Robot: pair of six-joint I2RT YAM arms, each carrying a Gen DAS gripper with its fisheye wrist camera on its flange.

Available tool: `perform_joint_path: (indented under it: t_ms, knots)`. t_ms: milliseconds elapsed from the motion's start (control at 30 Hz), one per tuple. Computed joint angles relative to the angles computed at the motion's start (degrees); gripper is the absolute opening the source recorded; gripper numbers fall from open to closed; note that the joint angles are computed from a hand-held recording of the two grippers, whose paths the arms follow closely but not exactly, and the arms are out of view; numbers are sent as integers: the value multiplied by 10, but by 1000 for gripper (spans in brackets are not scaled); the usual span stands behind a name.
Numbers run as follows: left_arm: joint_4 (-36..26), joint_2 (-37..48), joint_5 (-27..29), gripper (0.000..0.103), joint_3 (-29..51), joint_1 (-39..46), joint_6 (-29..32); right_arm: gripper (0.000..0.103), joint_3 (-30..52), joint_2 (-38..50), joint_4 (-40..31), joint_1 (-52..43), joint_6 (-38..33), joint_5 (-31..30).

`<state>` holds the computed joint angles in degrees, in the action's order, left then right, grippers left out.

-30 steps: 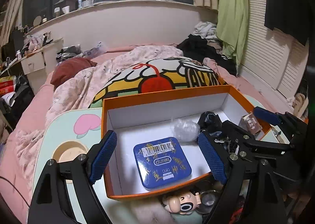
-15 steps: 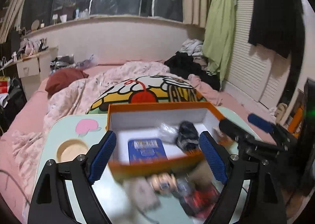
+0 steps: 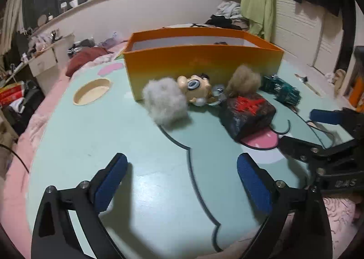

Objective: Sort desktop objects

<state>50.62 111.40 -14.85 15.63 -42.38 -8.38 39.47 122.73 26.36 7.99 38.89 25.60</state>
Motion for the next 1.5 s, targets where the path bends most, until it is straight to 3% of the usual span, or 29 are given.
perform_joint_path:
  t_ms: [267, 767, 1500]
  knots:
    - [-33, -26, 2, 103, 2, -6, 1, 103, -9, 7, 18, 1, -1, 1]
    - [25, 24, 21, 103, 5, 11, 20, 103, -1, -8, -8, 8, 7, 8]
    - [45, 39, 35, 103, 6, 20, 36, 103, -5, -11, -5, 4, 5, 8]
